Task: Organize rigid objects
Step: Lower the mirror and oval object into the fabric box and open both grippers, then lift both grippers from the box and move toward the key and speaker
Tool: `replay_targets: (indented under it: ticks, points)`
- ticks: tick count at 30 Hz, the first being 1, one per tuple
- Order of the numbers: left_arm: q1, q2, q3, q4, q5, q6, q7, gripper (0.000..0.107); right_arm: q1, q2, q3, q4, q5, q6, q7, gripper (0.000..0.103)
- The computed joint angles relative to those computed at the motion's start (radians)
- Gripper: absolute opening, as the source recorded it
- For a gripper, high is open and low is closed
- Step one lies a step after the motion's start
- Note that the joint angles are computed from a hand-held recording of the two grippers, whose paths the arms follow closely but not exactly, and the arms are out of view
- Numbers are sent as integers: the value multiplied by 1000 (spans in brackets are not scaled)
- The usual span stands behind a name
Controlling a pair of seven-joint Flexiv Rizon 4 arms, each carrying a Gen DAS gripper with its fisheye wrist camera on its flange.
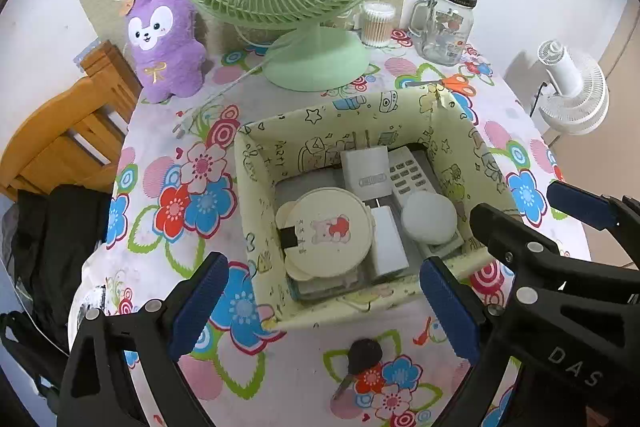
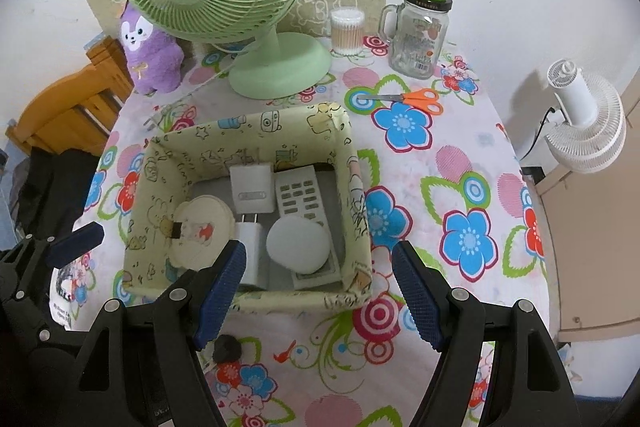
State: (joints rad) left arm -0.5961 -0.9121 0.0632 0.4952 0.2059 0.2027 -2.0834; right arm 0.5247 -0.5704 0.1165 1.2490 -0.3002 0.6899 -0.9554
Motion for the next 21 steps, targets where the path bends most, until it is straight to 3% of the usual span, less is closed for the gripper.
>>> replay_targets:
  ticks: [21]
  points:
    - [12, 194, -42, 334, 12, 196, -3, 99, 39, 104, -1, 154, -103, 53, 155, 84]
